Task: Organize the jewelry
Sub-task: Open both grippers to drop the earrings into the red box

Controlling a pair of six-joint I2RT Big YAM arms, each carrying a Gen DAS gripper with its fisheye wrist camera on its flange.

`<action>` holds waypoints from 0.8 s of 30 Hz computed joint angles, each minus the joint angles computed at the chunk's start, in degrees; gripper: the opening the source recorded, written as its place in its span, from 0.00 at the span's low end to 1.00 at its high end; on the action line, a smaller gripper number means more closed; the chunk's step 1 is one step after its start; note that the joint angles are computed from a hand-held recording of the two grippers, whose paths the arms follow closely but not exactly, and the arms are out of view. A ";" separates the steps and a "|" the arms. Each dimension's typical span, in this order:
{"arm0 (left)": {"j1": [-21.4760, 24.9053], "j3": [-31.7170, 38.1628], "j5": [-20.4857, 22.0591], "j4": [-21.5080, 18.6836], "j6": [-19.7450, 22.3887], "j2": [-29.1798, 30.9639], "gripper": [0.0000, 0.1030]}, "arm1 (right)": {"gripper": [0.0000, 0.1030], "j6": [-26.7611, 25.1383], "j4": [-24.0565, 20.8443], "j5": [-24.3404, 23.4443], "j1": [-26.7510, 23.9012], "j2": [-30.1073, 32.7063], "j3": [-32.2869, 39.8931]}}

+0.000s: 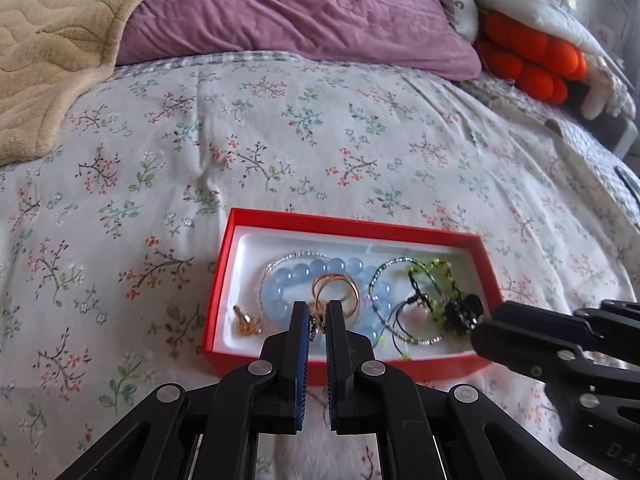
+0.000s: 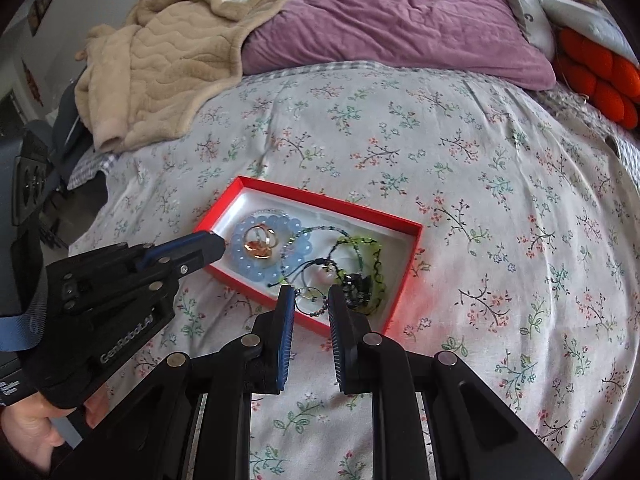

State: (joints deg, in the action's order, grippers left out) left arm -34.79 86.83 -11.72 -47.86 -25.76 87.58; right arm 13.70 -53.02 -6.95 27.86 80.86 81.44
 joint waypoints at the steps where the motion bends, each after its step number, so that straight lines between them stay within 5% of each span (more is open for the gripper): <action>1: 0.00 0.10 -0.07 0.18 -0.13 0.23 0.04 | 0.18 0.05 -0.02 -0.06 -0.26 0.04 -0.04; 3: -0.03 0.22 -0.42 0.56 -0.54 0.60 0.06 | 0.18 0.29 -0.08 -0.25 -0.79 0.04 -0.12; 6: -0.10 0.58 -0.91 0.22 -1.52 0.87 0.33 | 0.18 0.96 0.04 -0.68 -1.65 0.11 -0.10; 9: -0.38 0.66 -2.33 -0.43 -2.05 0.52 0.46 | 0.18 1.78 0.19 -1.29 -2.45 0.38 0.14; 15: -0.73 -0.41 -4.99 -3.16 -2.37 -1.67 0.66 | 0.18 3.63 0.46 -2.12 -3.08 1.76 1.34; 24: -0.48 -2.32 -4.93 -8.56 -2.87 -3.35 0.84 | 0.18 3.35 0.17 -0.59 -1.77 6.21 5.08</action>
